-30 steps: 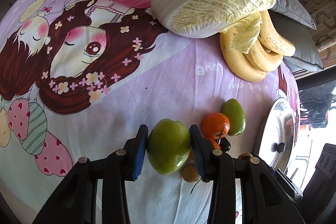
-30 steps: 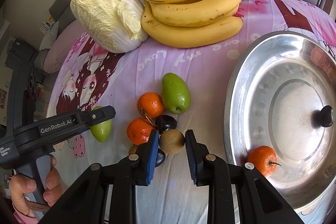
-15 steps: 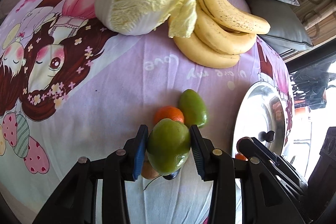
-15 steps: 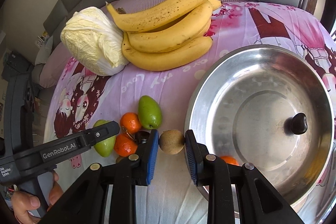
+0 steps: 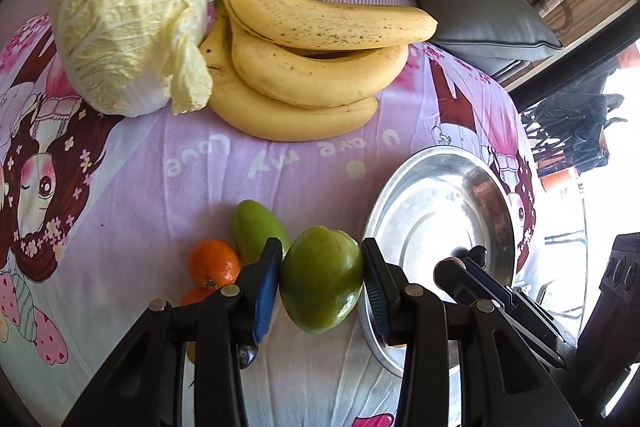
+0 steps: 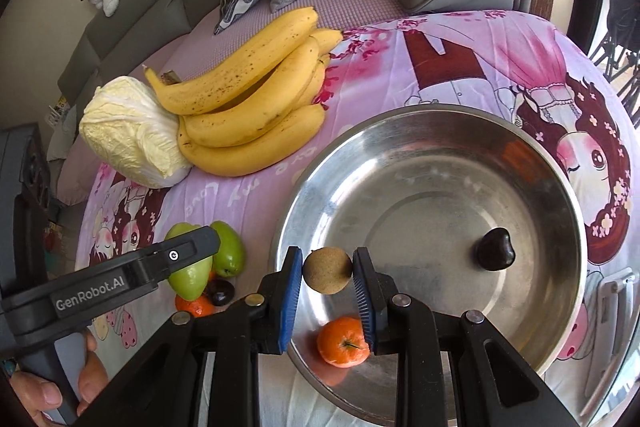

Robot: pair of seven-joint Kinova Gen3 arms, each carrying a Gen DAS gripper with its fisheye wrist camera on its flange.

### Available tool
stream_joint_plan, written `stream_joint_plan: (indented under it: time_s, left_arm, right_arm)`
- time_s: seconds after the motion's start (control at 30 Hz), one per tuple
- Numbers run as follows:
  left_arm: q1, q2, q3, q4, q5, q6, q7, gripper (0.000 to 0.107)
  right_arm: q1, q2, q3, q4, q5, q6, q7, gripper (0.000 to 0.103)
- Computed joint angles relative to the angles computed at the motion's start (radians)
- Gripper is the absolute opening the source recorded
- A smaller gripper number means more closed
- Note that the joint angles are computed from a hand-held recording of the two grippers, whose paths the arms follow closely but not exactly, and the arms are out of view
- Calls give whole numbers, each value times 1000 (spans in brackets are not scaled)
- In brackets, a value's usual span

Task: Organize fruits
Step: 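Carry the green fruit in the left tool while the right tool carries the brown fruit over the bowl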

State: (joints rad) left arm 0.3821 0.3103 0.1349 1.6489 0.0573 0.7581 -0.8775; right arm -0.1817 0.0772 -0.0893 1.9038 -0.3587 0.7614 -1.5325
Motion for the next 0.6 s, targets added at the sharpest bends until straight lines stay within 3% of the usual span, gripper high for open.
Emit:
stream_joint_plan:
  time_s: [0.6]
  left_arm:
    - [77, 112, 20, -117, -19, 26, -71, 42]
  right_arm:
    - [52, 31, 34, 4, 83, -2, -99, 28]
